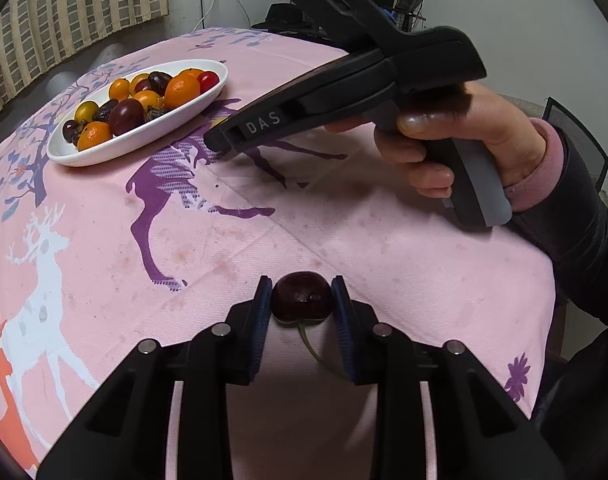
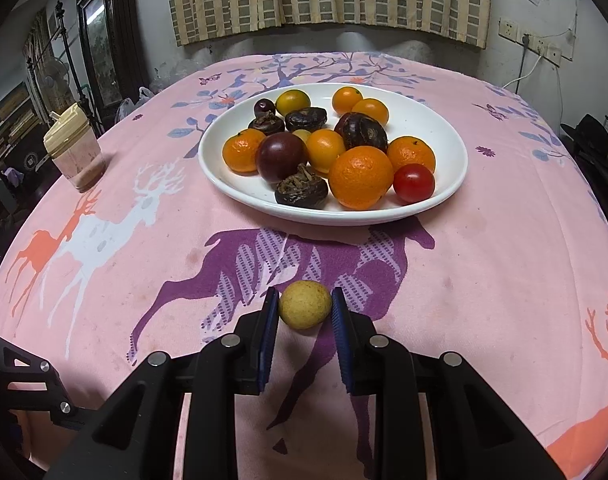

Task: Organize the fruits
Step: 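Lower the yellow fruit and cherry onto the white plate, opening both grippers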

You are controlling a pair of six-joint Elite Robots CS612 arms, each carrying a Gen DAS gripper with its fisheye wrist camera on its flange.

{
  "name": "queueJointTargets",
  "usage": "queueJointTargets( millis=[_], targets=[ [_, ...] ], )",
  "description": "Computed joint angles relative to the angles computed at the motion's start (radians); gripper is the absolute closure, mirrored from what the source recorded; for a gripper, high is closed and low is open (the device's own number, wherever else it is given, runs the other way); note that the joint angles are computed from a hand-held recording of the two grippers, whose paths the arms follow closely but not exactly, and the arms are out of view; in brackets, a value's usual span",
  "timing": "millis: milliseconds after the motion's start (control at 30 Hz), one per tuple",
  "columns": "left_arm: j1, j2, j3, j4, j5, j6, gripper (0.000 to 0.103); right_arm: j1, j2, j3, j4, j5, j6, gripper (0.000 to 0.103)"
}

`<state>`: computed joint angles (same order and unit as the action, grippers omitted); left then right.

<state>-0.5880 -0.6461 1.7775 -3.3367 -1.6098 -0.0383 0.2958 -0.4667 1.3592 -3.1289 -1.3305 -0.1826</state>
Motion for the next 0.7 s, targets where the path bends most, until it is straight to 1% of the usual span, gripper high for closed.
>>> queueJointTargets(
  millis=[67, 167, 233, 267, 300, 367, 433, 500, 533, 567, 600, 700],
  targets=[
    [0.003, 0.002, -0.002, -0.011, 0.002, -0.01, 0.073, -0.002, -0.002, 0.004, -0.007, 0.008, -0.002, 0.076],
    [0.017, 0.004, -0.003, -0.059, -0.02, -0.051, 0.073, -0.005, -0.006, 0.013, -0.016, 0.028, 0.003, 0.076],
    [0.033, 0.003, -0.013, -0.074, -0.047, -0.097, 0.073, -0.013, -0.011, 0.022, -0.035, 0.066, 0.018, 0.076],
    [0.039, 0.0, -0.018, -0.08, -0.038, -0.116, 0.073, -0.018, -0.012, 0.024, -0.044, 0.094, 0.03, 0.076],
    [0.042, -0.005, -0.024, -0.082, -0.008, -0.128, 0.073, -0.026, -0.013, 0.024, -0.056, 0.129, 0.049, 0.076],
    [0.052, -0.012, -0.046, -0.091, 0.036, -0.146, 0.073, -0.034, -0.011, 0.014, -0.082, 0.159, 0.088, 0.076],
    [0.069, -0.009, -0.087, -0.092, 0.07, -0.189, 0.073, -0.036, -0.003, -0.013, -0.108, 0.149, 0.107, 0.076],
    [0.083, 0.004, -0.141, -0.079, 0.12, -0.221, 0.073, -0.035, 0.014, -0.061, -0.123, 0.119, 0.124, 0.076],
    [0.087, 0.019, -0.184, -0.06, 0.177, -0.236, 0.073, -0.035, 0.022, -0.081, -0.122, 0.11, 0.134, 0.076],
    [0.09, 0.03, -0.215, -0.041, 0.206, -0.242, 0.073, -0.034, 0.036, -0.117, -0.116, 0.097, 0.151, 0.076],
    [0.097, 0.045, -0.255, -0.011, 0.226, -0.256, 0.073, -0.035, 0.049, -0.146, -0.109, 0.09, 0.166, 0.076],
    [0.12, 0.088, -0.369, 0.099, 0.254, -0.306, 0.073, -0.037, 0.093, -0.241, -0.074, 0.086, 0.203, 0.076]
  ],
)
